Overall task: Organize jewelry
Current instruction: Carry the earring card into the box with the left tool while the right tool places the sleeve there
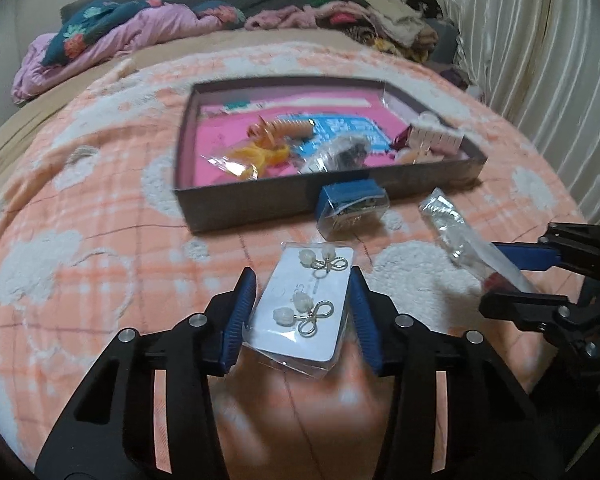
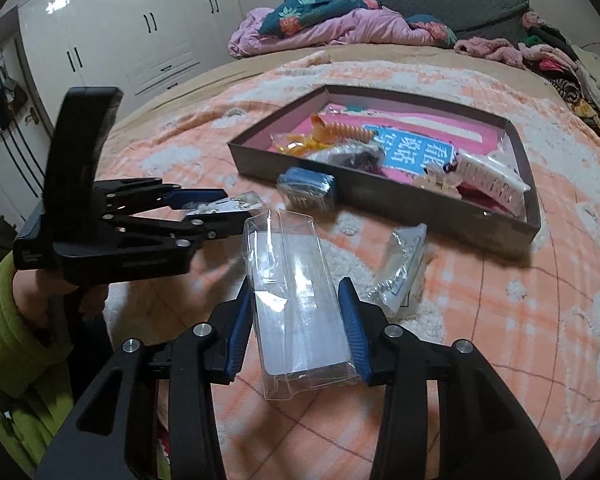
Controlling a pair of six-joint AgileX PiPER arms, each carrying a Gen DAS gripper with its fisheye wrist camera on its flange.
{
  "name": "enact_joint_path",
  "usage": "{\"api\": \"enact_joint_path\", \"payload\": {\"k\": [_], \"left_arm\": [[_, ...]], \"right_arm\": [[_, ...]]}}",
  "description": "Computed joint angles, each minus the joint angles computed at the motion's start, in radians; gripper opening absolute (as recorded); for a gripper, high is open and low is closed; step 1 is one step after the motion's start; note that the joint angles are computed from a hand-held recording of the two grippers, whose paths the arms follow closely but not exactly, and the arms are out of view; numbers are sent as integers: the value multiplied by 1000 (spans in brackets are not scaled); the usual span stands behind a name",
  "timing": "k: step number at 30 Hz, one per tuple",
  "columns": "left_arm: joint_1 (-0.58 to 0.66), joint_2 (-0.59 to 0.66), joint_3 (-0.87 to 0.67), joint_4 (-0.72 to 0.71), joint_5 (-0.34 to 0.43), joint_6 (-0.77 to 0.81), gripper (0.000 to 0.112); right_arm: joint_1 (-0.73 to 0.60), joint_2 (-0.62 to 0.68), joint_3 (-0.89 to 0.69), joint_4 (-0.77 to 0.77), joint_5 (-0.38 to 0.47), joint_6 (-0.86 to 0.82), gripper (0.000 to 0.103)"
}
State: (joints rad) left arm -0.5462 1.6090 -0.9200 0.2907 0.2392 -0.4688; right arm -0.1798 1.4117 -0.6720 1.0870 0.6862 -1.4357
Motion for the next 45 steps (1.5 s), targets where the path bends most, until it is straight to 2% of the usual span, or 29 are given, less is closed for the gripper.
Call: {"api": "enact_joint_path", "payload": {"k": [2,5,9,13,23,30,45], "left_arm": [[-6,-42,25,94,14,-107,37],[13,-103,58,29,20,-83,37],[22,-165,71,59,43,-125,37],[42,-179,52,16,52,-83,37],[36,-106,-91,17,70,-59,37],[30,-22,-223,-47,91,22,37],[8,121,-429,-76,146,59,38]], "right_arm": [[1,-17,3,2,11,-2,40],[2,-38,7,6,26,-6,40],[-5,-61,3,15,44,-4,40],[-12,-83,-10,29,51,1,40],[-68,-81,-84,57,59,17,40],[-108,-32,-185,69,59,53,40],[-130,51,-347,75,-9,96,40]]}}
